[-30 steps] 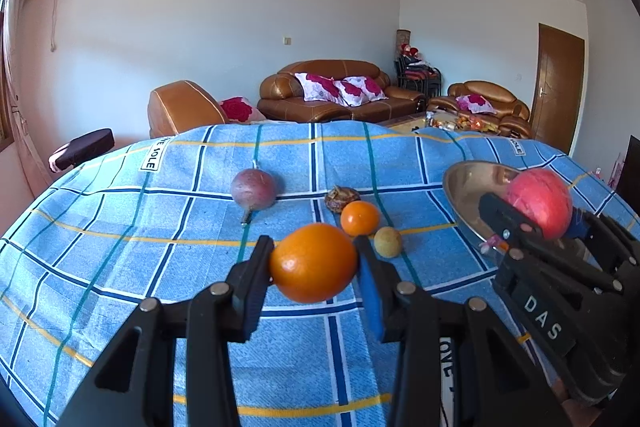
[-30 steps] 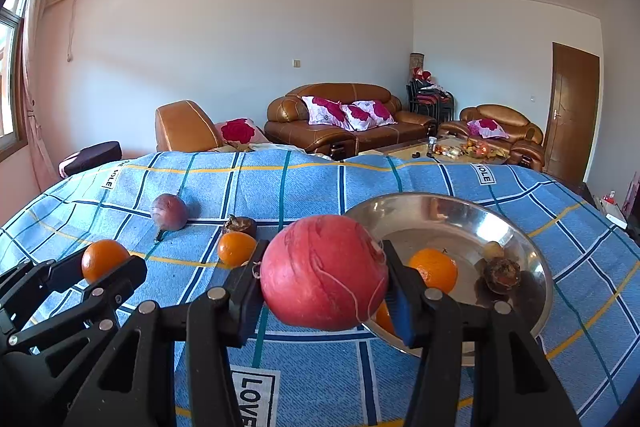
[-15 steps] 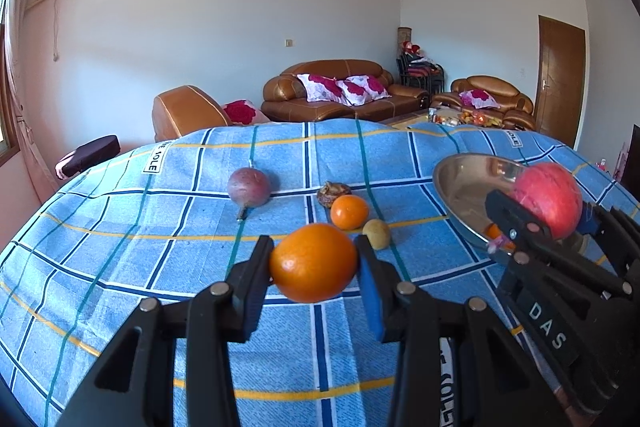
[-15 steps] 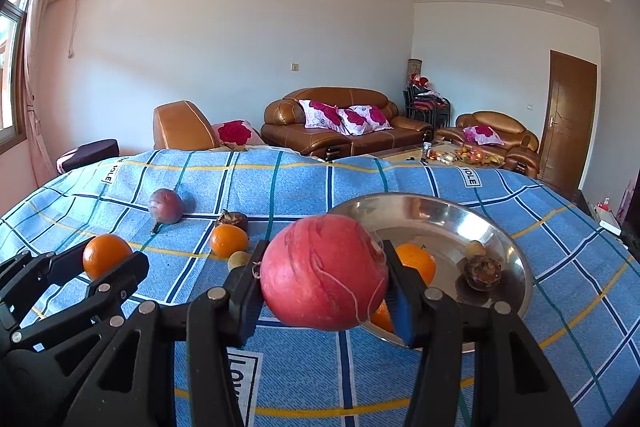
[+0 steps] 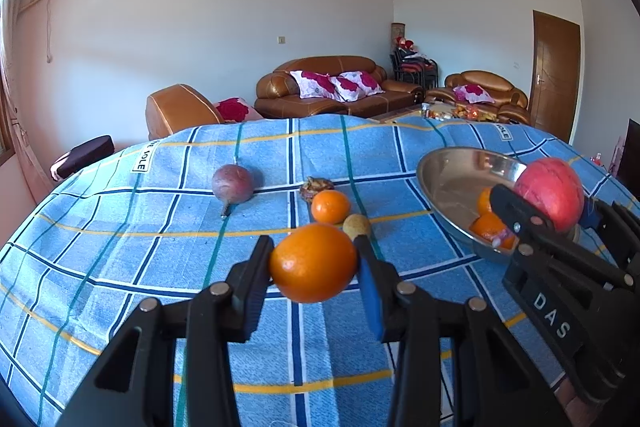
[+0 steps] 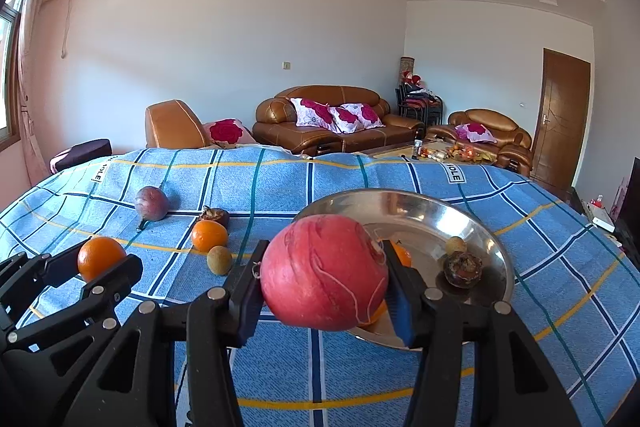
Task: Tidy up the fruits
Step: 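Carry the pomegranate over the steel bowl with the right gripper while the left holds the mandarin, then carry the mandarin over the bowl with the left gripper while the right holds the pomegranate above it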
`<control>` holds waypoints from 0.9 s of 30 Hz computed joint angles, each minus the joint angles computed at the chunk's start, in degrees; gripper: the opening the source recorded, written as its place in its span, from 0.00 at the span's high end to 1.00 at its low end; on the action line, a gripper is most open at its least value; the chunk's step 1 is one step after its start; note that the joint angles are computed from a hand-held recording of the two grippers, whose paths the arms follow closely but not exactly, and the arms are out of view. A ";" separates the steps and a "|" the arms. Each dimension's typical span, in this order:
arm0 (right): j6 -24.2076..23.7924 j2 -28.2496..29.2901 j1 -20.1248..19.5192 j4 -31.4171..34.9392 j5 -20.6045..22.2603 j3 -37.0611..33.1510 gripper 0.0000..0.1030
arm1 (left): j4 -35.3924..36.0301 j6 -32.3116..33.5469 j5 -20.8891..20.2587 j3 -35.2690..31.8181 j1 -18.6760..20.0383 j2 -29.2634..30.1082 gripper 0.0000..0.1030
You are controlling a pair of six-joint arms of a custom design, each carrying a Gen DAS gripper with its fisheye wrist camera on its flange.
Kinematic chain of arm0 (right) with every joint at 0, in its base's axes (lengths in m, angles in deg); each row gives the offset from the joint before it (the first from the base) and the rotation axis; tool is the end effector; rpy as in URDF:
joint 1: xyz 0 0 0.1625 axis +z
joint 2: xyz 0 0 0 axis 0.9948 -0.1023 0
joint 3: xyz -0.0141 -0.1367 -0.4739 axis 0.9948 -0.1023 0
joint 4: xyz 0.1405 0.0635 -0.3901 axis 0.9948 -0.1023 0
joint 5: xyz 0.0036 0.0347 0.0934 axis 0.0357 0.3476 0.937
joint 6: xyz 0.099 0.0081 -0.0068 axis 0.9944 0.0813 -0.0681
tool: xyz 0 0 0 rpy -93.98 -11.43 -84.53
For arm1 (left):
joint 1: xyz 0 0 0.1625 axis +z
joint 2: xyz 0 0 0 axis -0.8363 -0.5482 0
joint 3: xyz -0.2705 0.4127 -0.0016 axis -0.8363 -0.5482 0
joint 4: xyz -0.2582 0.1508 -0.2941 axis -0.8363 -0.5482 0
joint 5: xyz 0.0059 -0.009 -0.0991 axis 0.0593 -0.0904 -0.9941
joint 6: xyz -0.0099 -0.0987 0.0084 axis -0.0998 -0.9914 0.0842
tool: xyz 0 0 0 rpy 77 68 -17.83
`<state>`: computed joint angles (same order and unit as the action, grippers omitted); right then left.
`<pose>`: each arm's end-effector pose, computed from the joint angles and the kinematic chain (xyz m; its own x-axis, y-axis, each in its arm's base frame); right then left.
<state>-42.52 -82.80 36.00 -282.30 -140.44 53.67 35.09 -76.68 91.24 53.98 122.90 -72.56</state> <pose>0.4245 -0.5913 -0.0875 -0.6568 -0.1500 0.7390 -0.7260 0.3903 -0.5661 -0.0177 -0.5580 0.3226 -0.6699 -0.1492 -0.7273 0.5830 0.5010 -0.6397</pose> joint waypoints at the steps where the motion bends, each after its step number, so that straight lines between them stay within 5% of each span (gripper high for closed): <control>1: -0.10 -0.14 -0.09 -0.16 -0.12 0.17 0.47 | -0.07 0.12 -0.03 0.01 -0.11 0.13 0.59; 27: -0.33 -3.70 -3.29 -1.65 -2.37 2.77 0.47 | 5.95 -4.11 2.42 -4.24 -1.89 6.40 0.59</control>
<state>-42.85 -86.50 32.71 -283.96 -142.80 56.44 41.04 -80.79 93.66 49.74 121.01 -66.16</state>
